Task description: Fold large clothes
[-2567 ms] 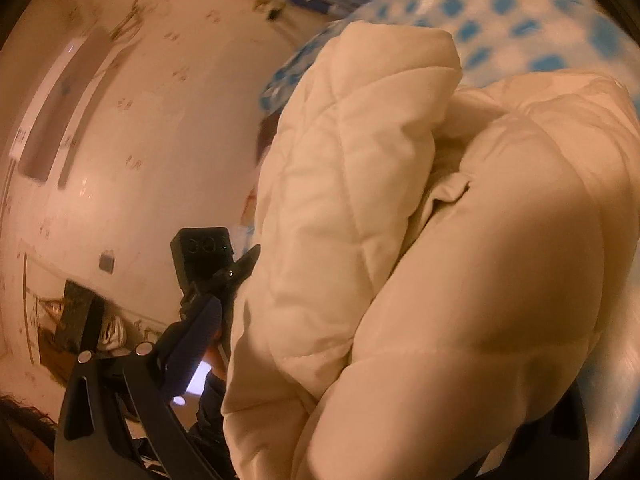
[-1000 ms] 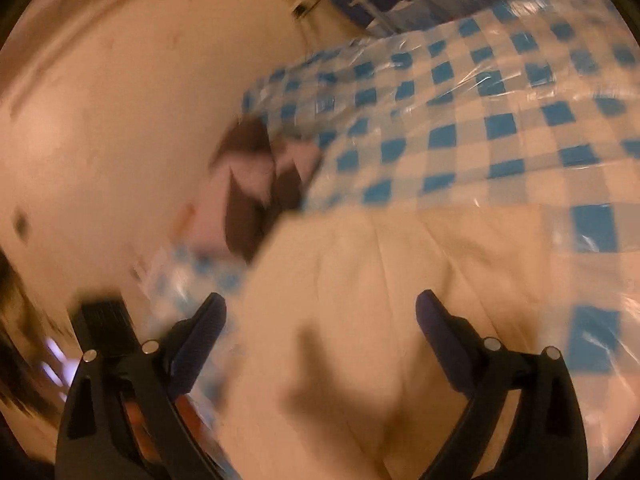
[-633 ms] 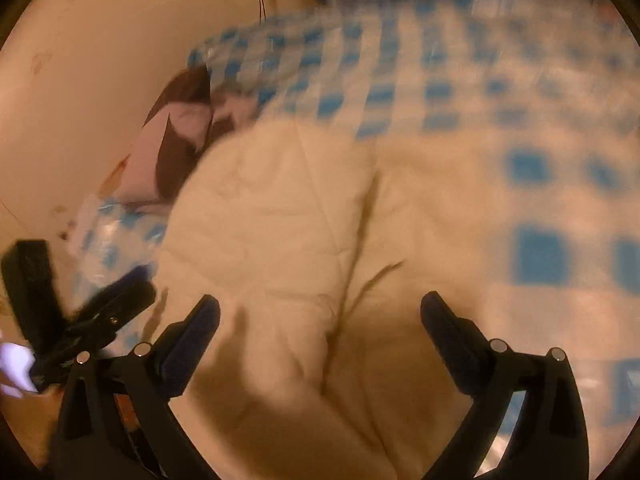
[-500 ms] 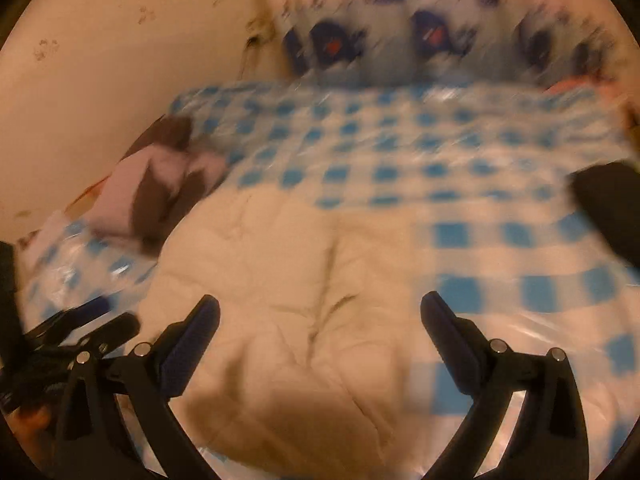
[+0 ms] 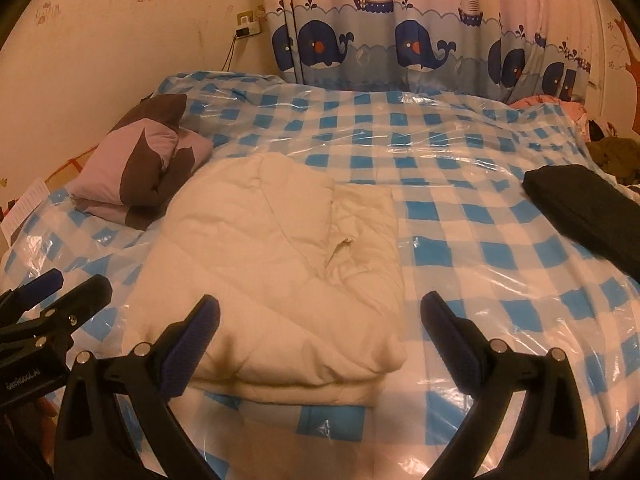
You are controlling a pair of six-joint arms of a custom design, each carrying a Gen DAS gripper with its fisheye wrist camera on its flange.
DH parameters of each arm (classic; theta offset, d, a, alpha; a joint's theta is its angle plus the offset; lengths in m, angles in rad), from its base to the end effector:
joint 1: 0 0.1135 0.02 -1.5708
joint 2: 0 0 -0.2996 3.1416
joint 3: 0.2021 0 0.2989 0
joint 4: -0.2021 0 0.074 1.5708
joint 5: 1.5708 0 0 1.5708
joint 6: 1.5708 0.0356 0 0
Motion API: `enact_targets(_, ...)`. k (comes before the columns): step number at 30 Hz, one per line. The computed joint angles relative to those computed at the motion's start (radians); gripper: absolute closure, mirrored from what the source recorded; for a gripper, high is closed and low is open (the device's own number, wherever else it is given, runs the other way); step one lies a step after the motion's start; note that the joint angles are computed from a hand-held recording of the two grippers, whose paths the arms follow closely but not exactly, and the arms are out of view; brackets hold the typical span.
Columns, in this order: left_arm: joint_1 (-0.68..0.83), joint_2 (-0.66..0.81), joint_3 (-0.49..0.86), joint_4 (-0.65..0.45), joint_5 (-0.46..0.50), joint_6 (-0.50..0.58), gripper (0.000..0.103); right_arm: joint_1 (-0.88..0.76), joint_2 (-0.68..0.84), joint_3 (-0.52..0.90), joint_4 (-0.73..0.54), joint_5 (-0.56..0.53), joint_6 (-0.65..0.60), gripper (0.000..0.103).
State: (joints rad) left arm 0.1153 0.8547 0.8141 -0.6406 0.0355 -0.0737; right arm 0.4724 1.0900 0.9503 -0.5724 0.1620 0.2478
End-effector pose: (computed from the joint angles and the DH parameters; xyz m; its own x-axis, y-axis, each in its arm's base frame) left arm 0.2023 0.0222 0.3186 -0.6174 -0.1456 -0.7731 -0.1334 0.9879 -0.0795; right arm 0.2362 0.1143 0.3265 -0.6476 -0.0591 -0.7597 -0.1872 0.9788 0.0835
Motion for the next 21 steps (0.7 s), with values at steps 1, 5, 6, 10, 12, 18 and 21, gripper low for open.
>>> enact_targets(1,0.001,-0.001,-0.002,0.003,0.003,0.001,0.009,0.000,0.000,0.001,-0.002,0.002,0.002,0.007)
enact_targets(5,0.003,-0.006,-0.009,0.009,0.010,0.003,0.009,-0.012,-0.001,0.015,-0.019,0.004,0.002,0.007)
enact_targets(6,0.002,-0.007,-0.010,0.012,0.011,0.003,0.009,-0.010,-0.005,0.016,-0.022,0.008,0.004,0.007)
enact_targets(10,-0.010,-0.017,-0.015,0.009,0.002,-0.002,0.009,-0.009,-0.005,0.028,-0.035,0.022,-0.002,0.007)
enact_targets(12,-0.014,-0.018,-0.013,0.004,0.001,-0.005,0.008,0.001,-0.006,0.031,-0.038,0.034,-0.005,0.007)
enact_targets(18,-0.017,-0.011,-0.007,0.000,0.006,-0.009,0.008,-0.002,0.005,0.041,-0.049,0.026,-0.013,0.007)
enact_targets(21,-0.017,-0.007,-0.006,0.001,0.009,-0.010,0.008,0.000,0.005,0.041,-0.050,0.023,-0.010,0.007)
